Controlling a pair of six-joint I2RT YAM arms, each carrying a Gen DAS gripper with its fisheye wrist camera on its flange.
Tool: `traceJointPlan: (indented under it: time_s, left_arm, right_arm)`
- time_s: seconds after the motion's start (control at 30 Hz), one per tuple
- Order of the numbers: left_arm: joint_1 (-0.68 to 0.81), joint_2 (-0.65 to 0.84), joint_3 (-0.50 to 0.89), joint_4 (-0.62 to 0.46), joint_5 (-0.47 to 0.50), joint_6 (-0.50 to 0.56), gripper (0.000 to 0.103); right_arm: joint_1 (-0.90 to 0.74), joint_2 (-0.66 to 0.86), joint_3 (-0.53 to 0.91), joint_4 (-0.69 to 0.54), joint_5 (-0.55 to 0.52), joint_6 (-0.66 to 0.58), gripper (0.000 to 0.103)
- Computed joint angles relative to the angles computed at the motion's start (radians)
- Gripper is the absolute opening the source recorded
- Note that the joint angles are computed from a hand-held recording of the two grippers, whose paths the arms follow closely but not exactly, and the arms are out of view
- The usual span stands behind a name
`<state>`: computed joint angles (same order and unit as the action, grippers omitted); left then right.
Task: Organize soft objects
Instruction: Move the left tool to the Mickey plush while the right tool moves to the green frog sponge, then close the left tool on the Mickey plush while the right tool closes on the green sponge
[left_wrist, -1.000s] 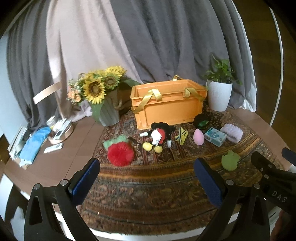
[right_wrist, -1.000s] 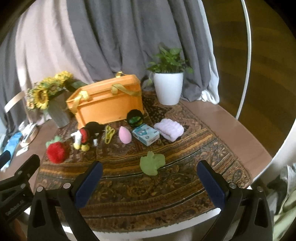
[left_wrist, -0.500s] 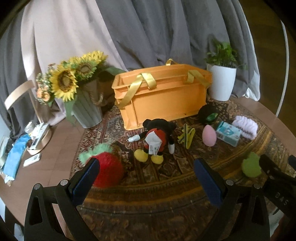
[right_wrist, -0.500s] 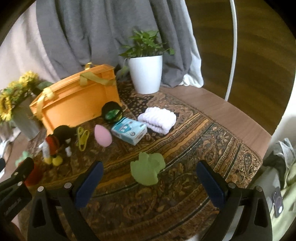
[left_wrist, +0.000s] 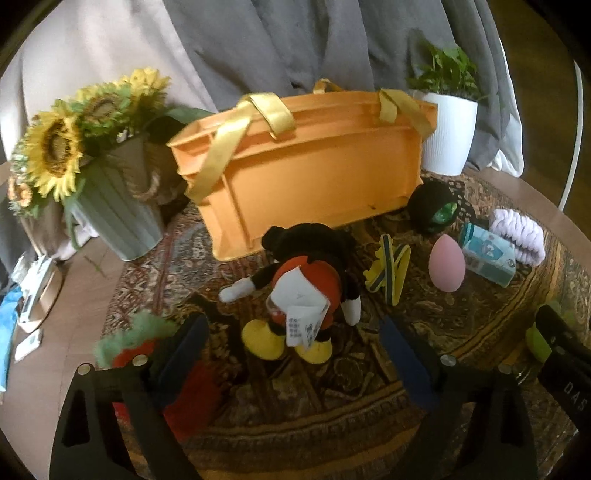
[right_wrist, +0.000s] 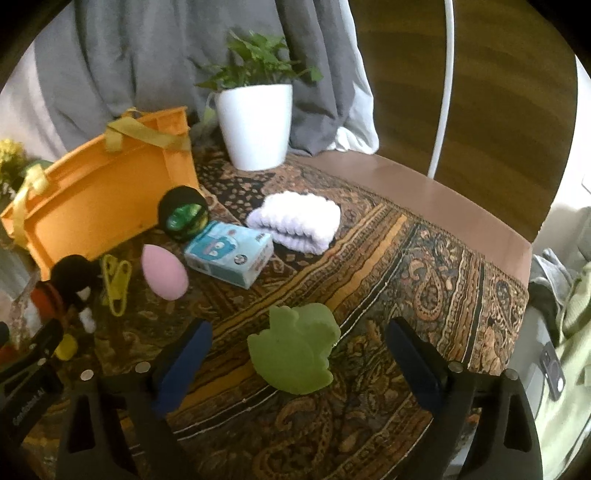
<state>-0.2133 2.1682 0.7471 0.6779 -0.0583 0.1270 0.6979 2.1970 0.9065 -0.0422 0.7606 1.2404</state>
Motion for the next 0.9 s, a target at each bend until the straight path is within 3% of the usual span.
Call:
traceJointPlan:
  time_s: [0.13, 0.63, 0.73, 0.9]
  left_arm:
    - [-0.002, 0.05, 0.071, -0.051, 0.011, -0.005, 0.091]
    - [-0.012, 0.164, 0.251, -0.173, 0.042, -0.006, 0.068]
    - [-0.009, 0.174, 0.278, -0.206, 0.078, -0.005, 0.056]
    - [-0.011, 0.169, 0.284, -0.225, 0.106, 0.01, 0.037]
  right_arm:
    - [-0.021, 0.049, 0.053, -0.038, -0.024, 0.017, 0.088]
    - [-0.098, 0.127, 0.125, -0.042, -0.122, 0.022, 0.065]
    - [-0.102, 0.128, 0.127, -0.037, -0.125, 0.001, 0.06]
    - [-0.11, 0.109, 0.103, -0.02, -0.143, -0.035, 0.06]
